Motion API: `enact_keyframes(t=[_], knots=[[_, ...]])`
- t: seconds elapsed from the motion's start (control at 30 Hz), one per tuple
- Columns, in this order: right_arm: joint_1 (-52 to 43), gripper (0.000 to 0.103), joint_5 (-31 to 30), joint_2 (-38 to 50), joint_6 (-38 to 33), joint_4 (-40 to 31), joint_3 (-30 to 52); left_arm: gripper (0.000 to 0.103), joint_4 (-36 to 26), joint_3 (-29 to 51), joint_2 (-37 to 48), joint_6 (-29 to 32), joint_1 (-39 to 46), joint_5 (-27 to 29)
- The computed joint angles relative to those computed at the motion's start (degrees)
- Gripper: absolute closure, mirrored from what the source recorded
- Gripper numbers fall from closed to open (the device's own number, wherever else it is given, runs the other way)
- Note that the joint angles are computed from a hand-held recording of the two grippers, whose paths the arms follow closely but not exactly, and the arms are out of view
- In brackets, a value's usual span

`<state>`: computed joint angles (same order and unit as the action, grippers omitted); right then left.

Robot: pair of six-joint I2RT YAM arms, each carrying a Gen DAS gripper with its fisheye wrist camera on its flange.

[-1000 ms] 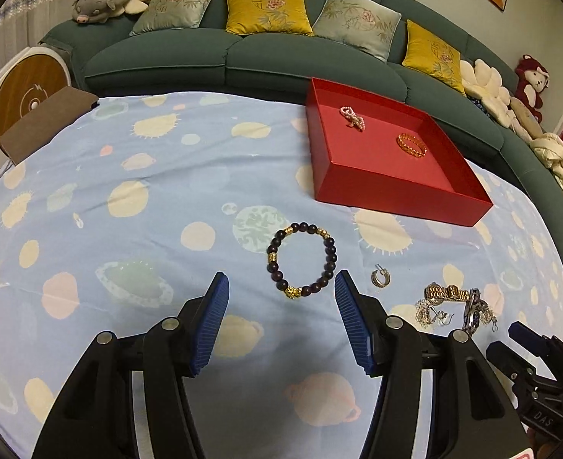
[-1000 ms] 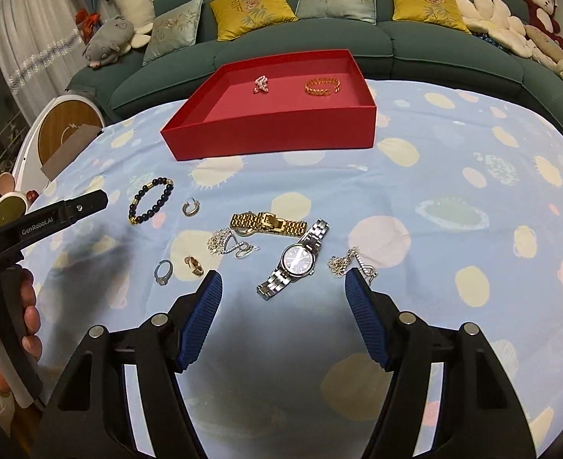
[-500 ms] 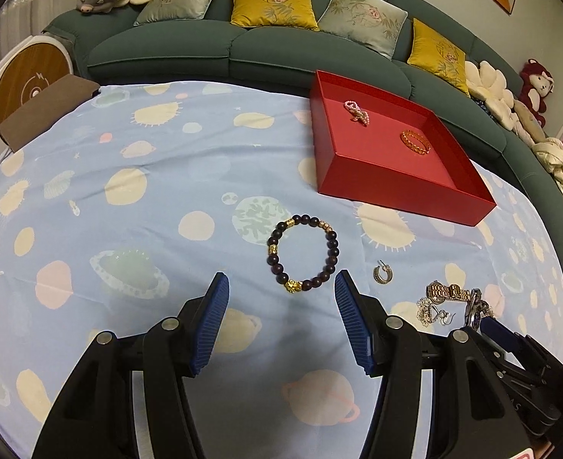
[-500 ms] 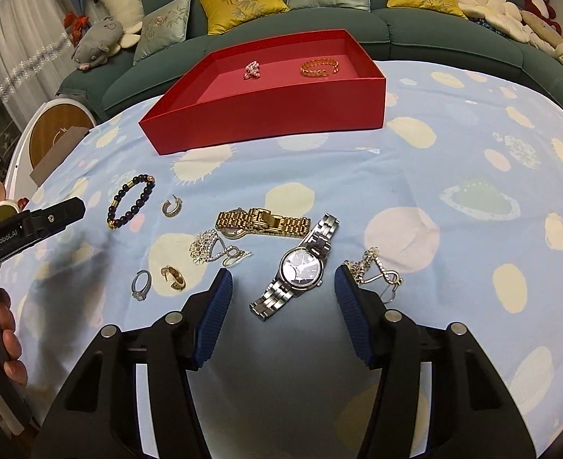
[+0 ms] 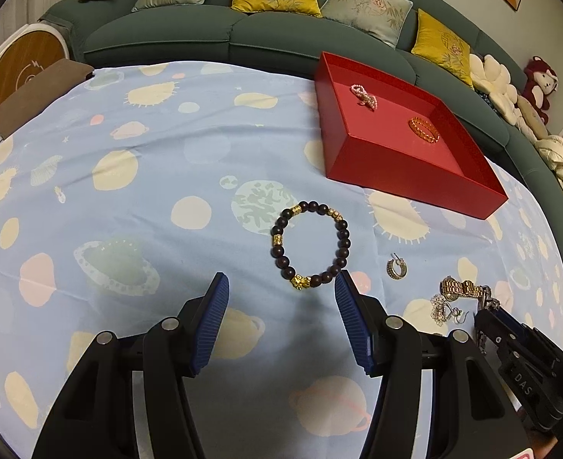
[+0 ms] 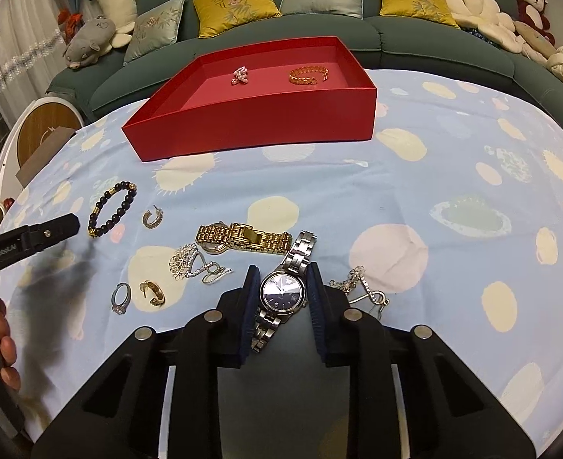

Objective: Organize jewelry
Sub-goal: 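Grasp the black bead bracelet with the left tool while the right tool holds the silver watch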

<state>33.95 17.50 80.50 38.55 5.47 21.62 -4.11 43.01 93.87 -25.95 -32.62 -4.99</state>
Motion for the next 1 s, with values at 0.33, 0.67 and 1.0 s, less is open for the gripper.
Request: enact_keyframes(t=[0.33, 0.67, 1.0], knots=[[0.5, 0.079, -2.12, -10.14, 0.19, -4.11, -3.68, 0.047, 2.01, 4.27, 6.72, 0.73, -2.38, -2.84], [-1.53, 0.079, -3.25, -17.17, -0.65, -7.48, -6.49, 0.047, 3.84, 5.52, 9.11, 0.91, -1.58, -6.21], [-0.3, 0.08, -2.28, -18.98, -0.36, -8.96, -6.2, 0.098, 6.89, 4.53, 9.71, 2.76, -2.33, -9.69]])
